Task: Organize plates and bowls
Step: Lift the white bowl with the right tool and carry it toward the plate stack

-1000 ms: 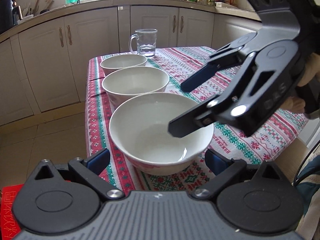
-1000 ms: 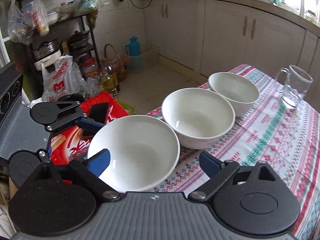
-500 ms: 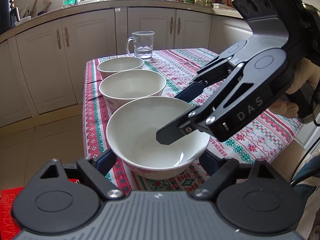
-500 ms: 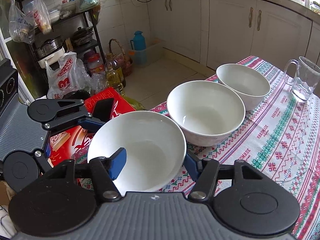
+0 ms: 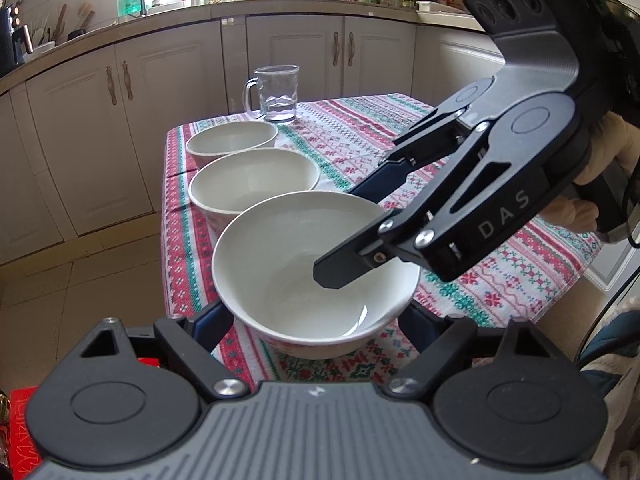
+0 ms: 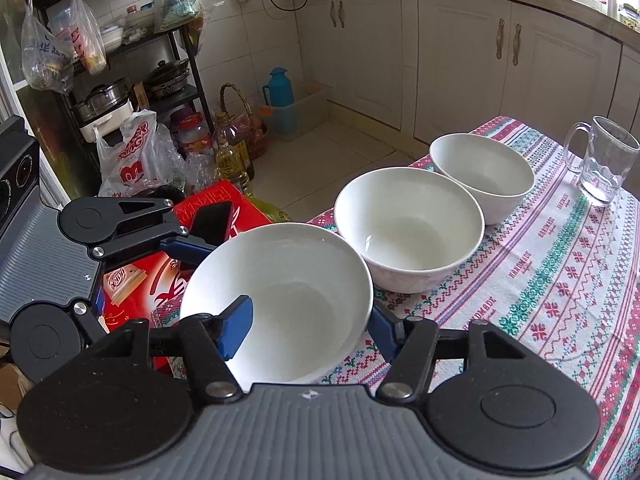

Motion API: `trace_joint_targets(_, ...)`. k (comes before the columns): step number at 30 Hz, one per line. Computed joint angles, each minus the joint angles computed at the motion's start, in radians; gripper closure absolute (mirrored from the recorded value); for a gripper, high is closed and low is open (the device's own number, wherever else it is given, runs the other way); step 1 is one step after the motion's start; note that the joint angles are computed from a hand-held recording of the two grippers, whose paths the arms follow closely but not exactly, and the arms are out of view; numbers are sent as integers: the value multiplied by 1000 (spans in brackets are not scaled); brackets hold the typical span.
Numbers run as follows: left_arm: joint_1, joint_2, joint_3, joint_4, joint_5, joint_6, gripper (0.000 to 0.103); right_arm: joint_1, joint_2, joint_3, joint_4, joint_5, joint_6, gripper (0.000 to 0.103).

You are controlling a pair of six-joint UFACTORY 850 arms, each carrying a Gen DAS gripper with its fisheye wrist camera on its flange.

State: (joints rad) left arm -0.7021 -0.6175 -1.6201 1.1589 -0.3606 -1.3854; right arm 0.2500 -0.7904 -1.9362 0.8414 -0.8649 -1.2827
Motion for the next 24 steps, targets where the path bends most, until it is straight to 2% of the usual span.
trace_joint_targets(10, -9, -55, -104, -121, 18, 177, 15, -41, 68, 92, 55, 41, -37, 35)
trace_joint_targets(24, -11, -212, -350, -500, 57, 619, 15, -113, 131, 179, 84, 129, -37, 35)
